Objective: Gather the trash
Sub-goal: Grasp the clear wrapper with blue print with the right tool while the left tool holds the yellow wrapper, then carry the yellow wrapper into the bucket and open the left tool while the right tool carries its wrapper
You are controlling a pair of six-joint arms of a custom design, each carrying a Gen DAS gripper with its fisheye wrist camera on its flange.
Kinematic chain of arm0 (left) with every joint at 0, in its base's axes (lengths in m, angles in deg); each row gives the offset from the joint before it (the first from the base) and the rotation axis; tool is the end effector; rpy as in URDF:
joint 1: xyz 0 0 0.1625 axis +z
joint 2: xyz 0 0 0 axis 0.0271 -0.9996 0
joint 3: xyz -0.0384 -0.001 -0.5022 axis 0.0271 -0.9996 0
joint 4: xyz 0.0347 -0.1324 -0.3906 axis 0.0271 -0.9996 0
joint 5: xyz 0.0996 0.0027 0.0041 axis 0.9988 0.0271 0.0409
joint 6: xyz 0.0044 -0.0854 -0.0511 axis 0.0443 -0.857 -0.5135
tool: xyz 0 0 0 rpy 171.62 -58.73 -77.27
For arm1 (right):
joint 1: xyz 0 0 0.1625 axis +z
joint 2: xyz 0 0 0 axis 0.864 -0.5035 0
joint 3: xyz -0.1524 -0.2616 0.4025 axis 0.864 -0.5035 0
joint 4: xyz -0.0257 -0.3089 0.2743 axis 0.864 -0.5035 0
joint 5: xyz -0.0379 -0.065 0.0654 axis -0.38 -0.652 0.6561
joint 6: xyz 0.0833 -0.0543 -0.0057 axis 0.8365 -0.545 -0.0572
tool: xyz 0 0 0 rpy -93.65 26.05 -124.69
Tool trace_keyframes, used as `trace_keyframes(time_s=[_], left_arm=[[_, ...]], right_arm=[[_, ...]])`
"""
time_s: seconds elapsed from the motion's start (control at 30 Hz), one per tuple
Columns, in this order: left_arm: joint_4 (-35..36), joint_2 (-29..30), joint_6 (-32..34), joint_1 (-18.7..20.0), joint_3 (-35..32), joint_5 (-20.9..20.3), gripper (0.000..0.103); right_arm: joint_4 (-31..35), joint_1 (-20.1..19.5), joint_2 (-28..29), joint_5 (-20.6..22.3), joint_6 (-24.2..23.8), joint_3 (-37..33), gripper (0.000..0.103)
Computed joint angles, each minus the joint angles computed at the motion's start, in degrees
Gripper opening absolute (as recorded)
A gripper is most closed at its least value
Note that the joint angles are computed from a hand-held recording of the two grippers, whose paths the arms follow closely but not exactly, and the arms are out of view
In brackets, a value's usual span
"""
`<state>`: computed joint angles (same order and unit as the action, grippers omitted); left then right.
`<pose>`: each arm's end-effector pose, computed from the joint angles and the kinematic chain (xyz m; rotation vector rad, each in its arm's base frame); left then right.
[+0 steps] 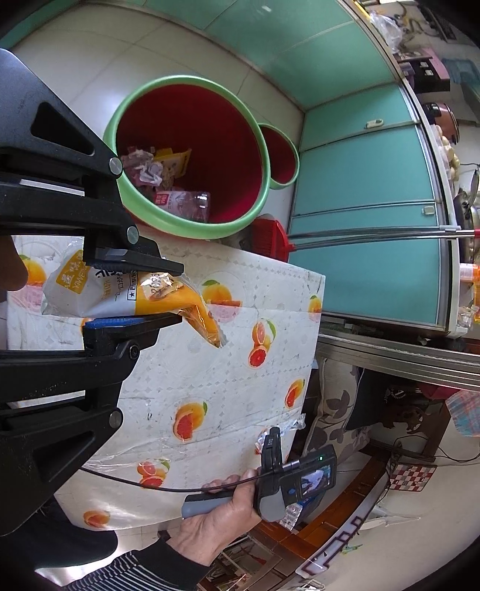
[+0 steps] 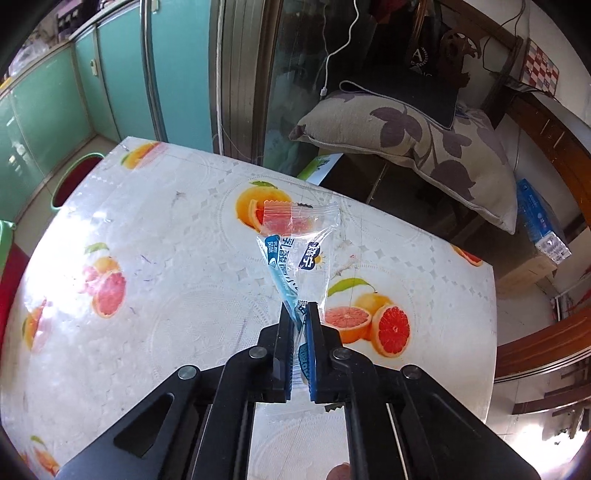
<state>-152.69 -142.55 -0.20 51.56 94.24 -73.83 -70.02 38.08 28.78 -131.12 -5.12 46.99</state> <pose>-0.2325 -0.6533 0.2691 0.4311 2.3591 -0.7610 0.1868 -0.8985 0.1662 0.3994 -2.1956 0.5303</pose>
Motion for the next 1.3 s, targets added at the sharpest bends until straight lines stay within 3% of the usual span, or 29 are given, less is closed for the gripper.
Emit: trace_keyframes(time_s=[0.4, 0.63, 1.0, 1.1, 1.13, 1.17, 1.23, 1.3], left_arm=[[-5.42, -1.7, 4.6, 3.26, -3.14, 6.41, 0.018], [-4.2, -1.28, 5.45, 7.33, -6.49, 6.21, 0.018], [-1.82, 0.01, 4.0, 11.22, -10.17, 3.92, 0.02], [-1.93, -0.3, 3.59, 11.74, -9.95, 3.05, 0.026], [-2.17, -0.47, 3.61, 11.9, -9.83, 2.93, 0.034], [-2.34, -0.74, 3.41, 12.11, -9.69, 2.28, 0.057], [-4.01, -1.45, 3.21, 12.42, -8.94, 0.8, 0.088], [-5.47, -1.91, 3.83, 12.48, -8.34, 0.76, 0.088]], right_arm=[[-4.42, 7.16, -7.38, 9.87, 2.05, 12.2, 0.004], [-2.85, 11.37, -5.36, 14.53, 3.66, 11.35, 0.004], [0.6, 15.5, -0.03, 17.47, 3.85, 6.19, 0.004], [1.68, 16.24, 1.32, 17.62, 3.47, 4.64, 0.004], [2.06, 16.48, 1.77, 17.63, 3.3, 4.18, 0.004], [2.49, 16.65, 2.15, 17.71, 3.32, 3.71, 0.004], [3.04, 16.96, 2.85, 17.9, 3.23, 2.93, 0.004], [3.39, 17.22, 3.47, 18.17, 3.11, 2.27, 0.004]])
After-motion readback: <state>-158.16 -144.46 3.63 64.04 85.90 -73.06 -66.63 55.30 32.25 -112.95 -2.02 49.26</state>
